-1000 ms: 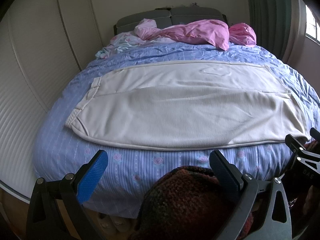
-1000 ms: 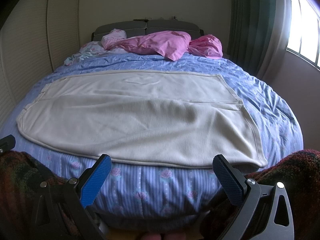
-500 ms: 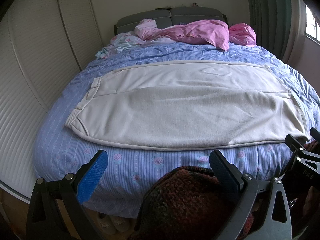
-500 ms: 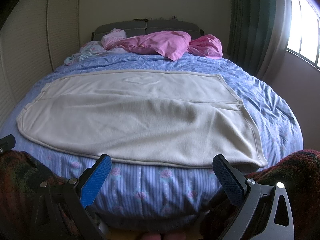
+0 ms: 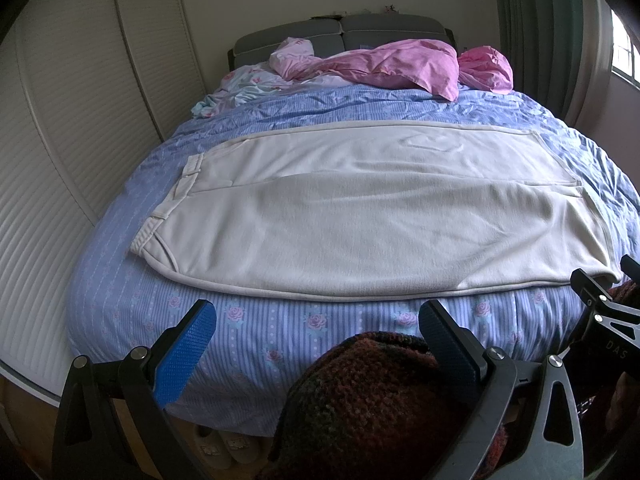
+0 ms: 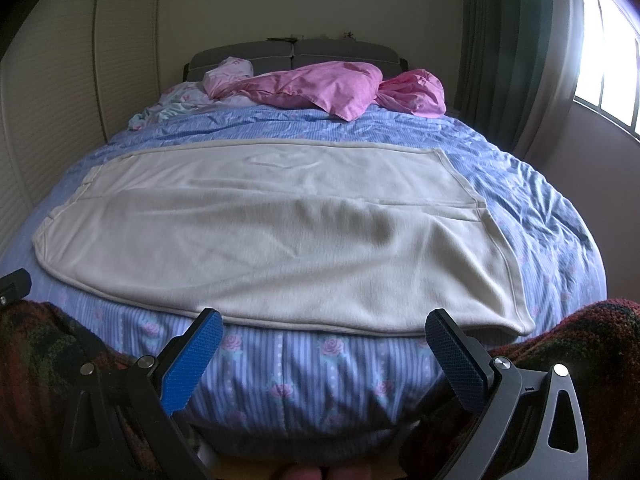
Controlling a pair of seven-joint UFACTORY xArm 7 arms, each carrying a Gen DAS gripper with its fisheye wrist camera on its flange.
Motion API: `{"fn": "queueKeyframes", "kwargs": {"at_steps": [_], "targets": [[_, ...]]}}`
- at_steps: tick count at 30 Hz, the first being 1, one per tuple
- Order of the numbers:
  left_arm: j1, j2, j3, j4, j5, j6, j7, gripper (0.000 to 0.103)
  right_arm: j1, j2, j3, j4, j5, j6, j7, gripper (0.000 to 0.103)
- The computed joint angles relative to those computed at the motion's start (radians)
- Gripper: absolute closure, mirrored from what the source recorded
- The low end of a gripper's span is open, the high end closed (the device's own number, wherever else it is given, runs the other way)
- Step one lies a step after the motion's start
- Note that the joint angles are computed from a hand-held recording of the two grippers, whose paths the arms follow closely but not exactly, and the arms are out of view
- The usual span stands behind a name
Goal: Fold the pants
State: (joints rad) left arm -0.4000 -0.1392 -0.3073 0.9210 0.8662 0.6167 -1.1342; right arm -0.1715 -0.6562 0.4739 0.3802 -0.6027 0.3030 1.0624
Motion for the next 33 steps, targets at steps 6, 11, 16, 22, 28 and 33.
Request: {"fn": "queueKeyframes", "kwargs": {"at_steps": [6,11,16,22,28,33], "targets": [[0.0,-0.001,0.001,-0.001,-0.001,-0.002,0.001,0.0,0.005,0.002,-0.003,0.004,0.0,0.005,0.0,0.0],[0.001,-0.001,0.001,-0.001,-0.001,-0.002,0.001,0.0,0.003,0.001,-0.001,0.003,-0.004,0.005,0.006,0.0],[0.0,-0.001,0.0,-0.001,0.0,-0.002,0.0,0.0,0.006,0.001,-0.003,0.003,-0.005,0.006,0.005,0.0],[0.001,-0.001,0.0,0.0,-0.001,-0.002,0.001,0.0,0.002,0.003,0.001,0.004,-0.009,0.005,0.01,0.0],[0.008,-0.018,0.012,-0.016,-0.019,-0.041,0.005,0.0,0.005,0.007,0.002,0.008,-0.009,0.006,0.015,0.0],[0.053,-0.031,0.016,-0.025,-0.012,-0.072,-0.009,0.0,0.002,0.031,-0.002,0.032,-0.001,-0.015,0.028,0.0]]}}
